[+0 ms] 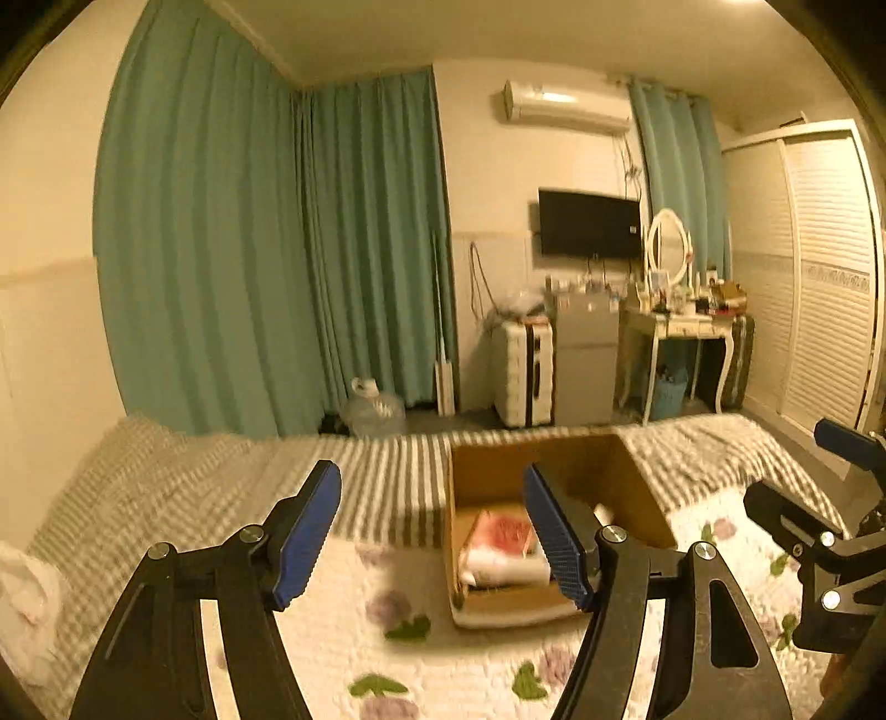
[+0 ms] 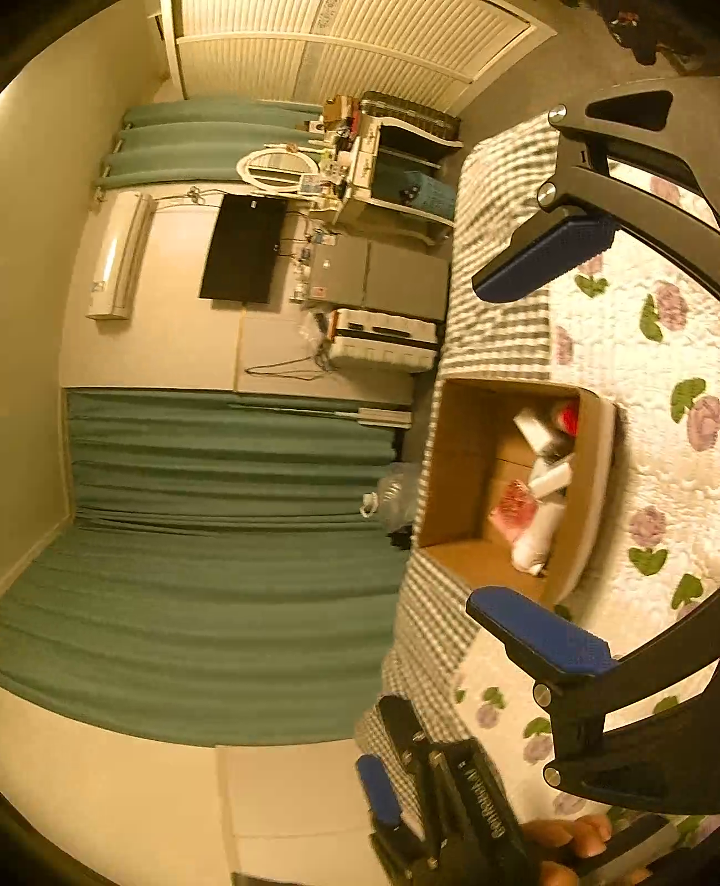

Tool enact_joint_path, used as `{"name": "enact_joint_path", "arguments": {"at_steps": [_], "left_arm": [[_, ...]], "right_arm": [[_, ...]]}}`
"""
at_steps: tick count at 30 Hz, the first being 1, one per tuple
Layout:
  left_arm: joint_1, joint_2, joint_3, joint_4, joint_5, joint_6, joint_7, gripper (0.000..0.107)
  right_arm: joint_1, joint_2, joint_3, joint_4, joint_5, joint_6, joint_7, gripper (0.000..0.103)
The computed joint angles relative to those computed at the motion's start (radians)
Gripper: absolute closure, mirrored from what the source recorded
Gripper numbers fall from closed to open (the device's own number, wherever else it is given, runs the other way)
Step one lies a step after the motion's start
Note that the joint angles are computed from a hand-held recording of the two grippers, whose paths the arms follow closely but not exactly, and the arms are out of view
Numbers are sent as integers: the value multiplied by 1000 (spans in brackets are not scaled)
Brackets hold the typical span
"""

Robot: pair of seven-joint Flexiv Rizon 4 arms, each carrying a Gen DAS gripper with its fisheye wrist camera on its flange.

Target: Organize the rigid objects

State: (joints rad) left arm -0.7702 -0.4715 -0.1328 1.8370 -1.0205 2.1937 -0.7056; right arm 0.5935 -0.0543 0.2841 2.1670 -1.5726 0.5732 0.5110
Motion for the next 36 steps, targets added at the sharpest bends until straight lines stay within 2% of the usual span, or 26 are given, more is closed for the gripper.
{"name": "enact_joint_path", "arguments": {"at_steps": [4, 8, 11, 19, 28, 36], "left_arm": [[-11, -41, 2, -13, -43, -13, 15, 36], [1, -52, -1, 3, -22, -37, -11, 36], [-23, -63, 22, -8, -56, -60, 8, 36], [-34, -65, 36, -9, -93, -67, 20, 36], [-21, -59, 25, -8, -95, -61, 29, 36], [-22, -58, 5, -20, -153, -50, 77, 36]], "right_arm": [[-2, -34, -11, 11, -34, 3, 40, 0], [-11, -57, -27, 18, -47, 40, 80, 0], [-18, -64, -33, 28, -42, 50, 104, 0], [-30, -67, -40, 31, -41, 66, 113, 0], [-25, -66, -37, 25, -21, 63, 96, 0], [-25, -62, -36, 29, -17, 62, 93, 0]]}}
